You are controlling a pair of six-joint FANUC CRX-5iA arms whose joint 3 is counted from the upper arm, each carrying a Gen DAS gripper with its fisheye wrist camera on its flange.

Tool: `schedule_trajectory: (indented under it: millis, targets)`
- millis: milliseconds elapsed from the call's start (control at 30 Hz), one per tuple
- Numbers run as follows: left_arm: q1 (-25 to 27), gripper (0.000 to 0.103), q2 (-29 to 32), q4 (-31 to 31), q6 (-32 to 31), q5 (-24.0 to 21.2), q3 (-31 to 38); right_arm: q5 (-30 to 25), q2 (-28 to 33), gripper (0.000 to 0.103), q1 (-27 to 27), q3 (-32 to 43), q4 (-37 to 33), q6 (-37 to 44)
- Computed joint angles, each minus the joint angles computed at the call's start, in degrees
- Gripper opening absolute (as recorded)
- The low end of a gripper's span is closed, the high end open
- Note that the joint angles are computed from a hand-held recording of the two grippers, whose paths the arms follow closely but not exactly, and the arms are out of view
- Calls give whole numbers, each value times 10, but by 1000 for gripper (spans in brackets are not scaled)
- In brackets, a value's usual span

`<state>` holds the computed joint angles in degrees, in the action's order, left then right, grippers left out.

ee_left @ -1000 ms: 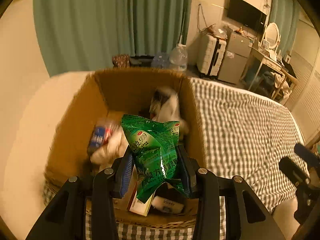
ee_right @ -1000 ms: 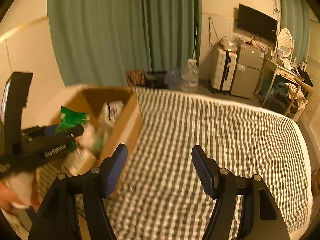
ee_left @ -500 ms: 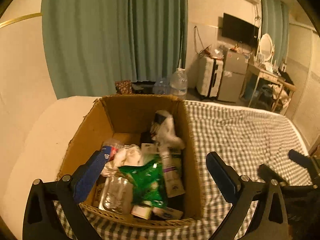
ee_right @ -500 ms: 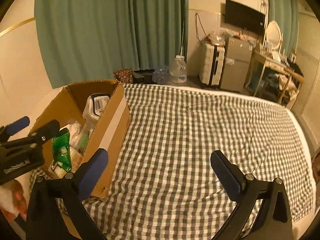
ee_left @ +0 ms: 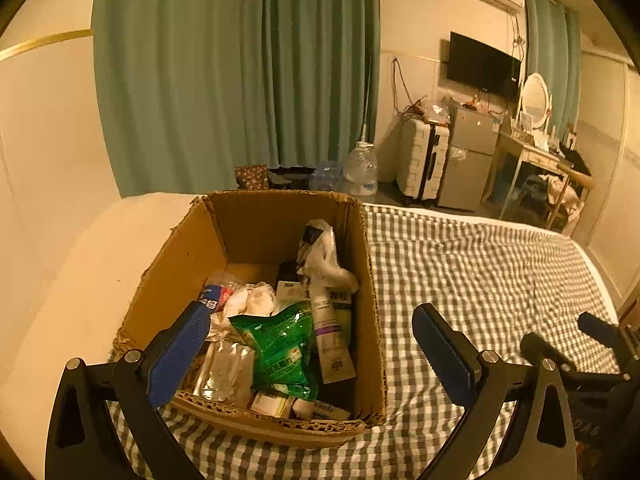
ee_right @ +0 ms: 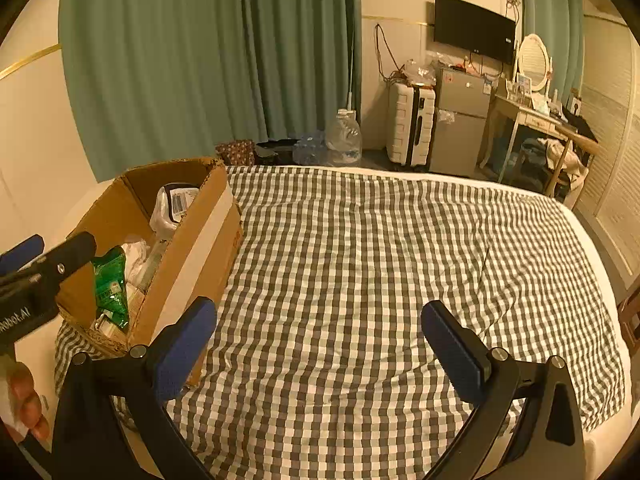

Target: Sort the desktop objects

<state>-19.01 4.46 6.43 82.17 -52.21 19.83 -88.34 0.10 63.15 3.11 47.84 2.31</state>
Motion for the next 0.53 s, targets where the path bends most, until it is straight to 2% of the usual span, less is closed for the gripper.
schedule_trajectory:
  millis: [300,400,467,533]
  targets:
    - [-5,103,3,-26,16,-16,8,6,-1,103,-1,3,-4,-4]
    - [-30,103,14,-116,86,-51,48,2,4,103,-1,7,-6,-2]
    - [-24,103,6,-97,71,-35,31,4,4,103,-2,8,-10,-3]
    - [-26,103,8,-101,68,-39,34,4,3,103,-1,6,-12,-9]
